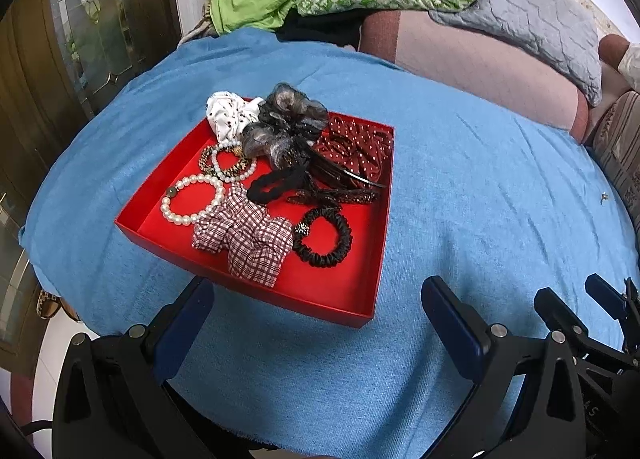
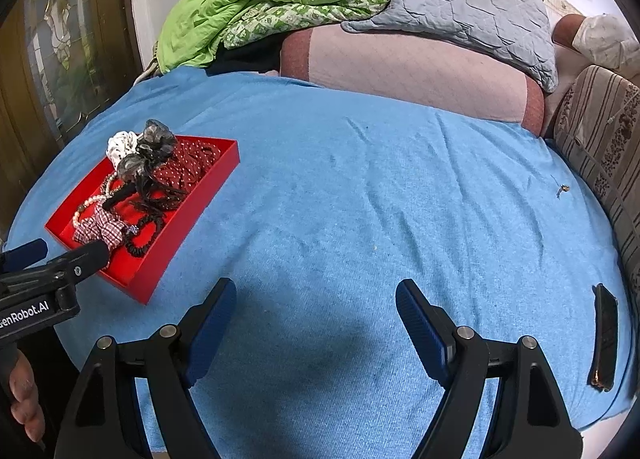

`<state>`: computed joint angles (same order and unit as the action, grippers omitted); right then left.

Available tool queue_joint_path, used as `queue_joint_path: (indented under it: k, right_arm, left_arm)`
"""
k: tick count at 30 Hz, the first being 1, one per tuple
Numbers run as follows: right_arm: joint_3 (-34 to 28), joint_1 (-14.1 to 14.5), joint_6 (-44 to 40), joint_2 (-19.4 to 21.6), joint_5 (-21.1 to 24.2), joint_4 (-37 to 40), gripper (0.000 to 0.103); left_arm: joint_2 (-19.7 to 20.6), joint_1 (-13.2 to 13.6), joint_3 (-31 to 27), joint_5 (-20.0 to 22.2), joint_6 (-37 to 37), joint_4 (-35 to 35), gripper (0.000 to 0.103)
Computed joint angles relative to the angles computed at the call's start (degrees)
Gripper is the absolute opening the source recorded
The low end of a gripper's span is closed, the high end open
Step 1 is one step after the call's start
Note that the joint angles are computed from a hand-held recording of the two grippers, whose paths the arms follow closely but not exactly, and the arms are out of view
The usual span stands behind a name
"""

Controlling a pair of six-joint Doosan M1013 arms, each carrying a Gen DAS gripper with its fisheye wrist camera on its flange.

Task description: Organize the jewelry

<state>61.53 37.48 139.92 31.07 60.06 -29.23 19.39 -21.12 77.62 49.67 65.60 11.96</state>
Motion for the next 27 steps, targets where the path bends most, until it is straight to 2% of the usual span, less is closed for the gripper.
queue_joint_path:
  k: [27]
  right_arm:
    - [0.4, -0.2, 0.9, 0.0, -0.1, 0.5, 0.087]
  left_arm:
    - [0.6, 0.0, -0.4, 1.3, 0.5, -1.3, 0.103]
